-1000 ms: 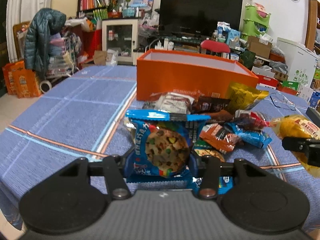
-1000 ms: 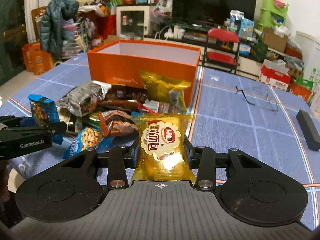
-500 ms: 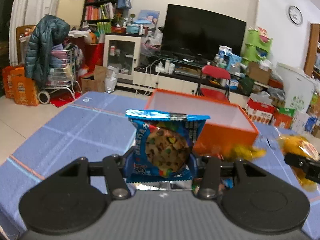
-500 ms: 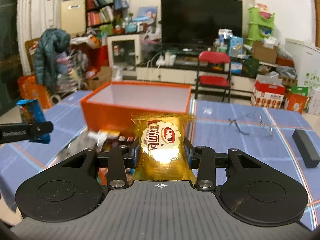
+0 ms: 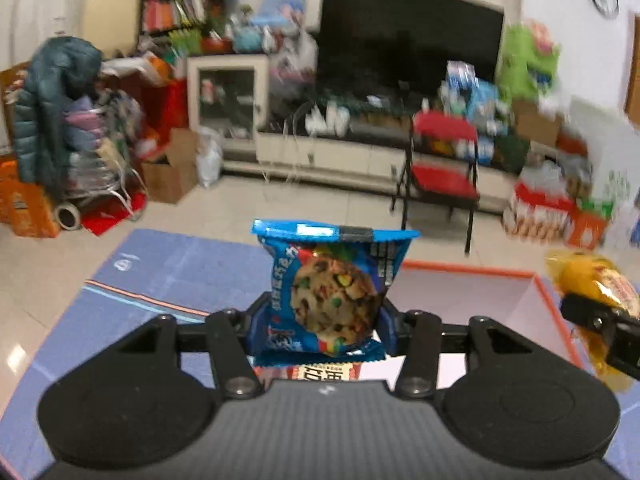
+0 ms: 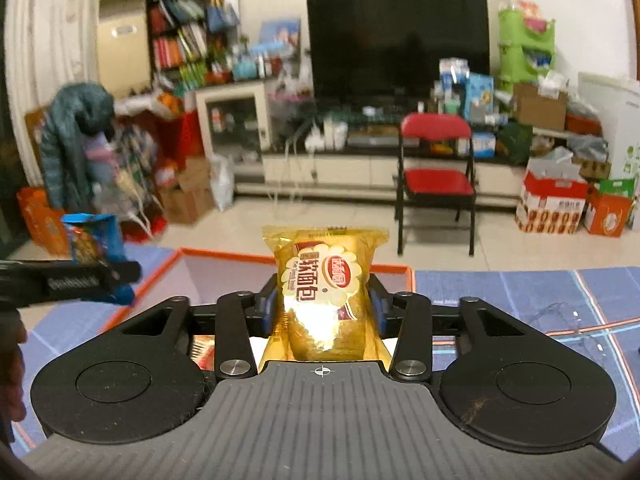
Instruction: Organize snacks
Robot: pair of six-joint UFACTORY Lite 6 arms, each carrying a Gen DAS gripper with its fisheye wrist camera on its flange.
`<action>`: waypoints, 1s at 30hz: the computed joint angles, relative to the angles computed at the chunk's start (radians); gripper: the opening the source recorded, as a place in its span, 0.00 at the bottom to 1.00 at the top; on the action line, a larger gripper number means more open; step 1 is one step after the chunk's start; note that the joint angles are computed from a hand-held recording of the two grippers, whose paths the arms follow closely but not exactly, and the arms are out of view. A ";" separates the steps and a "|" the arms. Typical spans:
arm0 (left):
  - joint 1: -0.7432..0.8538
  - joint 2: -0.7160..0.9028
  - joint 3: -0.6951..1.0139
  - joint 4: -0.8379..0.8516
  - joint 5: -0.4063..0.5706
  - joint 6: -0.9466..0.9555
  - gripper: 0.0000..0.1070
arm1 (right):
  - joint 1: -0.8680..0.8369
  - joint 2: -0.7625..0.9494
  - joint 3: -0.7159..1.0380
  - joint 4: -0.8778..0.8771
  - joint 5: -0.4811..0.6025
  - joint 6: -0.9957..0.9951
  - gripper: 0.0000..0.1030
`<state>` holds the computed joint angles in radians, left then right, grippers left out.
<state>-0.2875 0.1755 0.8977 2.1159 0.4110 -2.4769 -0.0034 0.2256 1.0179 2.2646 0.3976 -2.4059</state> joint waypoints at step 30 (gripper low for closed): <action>-0.652 -0.537 -0.872 -0.268 0.424 -0.334 0.94 | -0.279 -0.243 -0.848 0.167 0.510 -0.580 0.83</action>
<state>-0.9394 -0.3619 0.0256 1.8474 0.8349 -2.8111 -0.2825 -0.0177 0.1704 2.4313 0.9081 -2.9855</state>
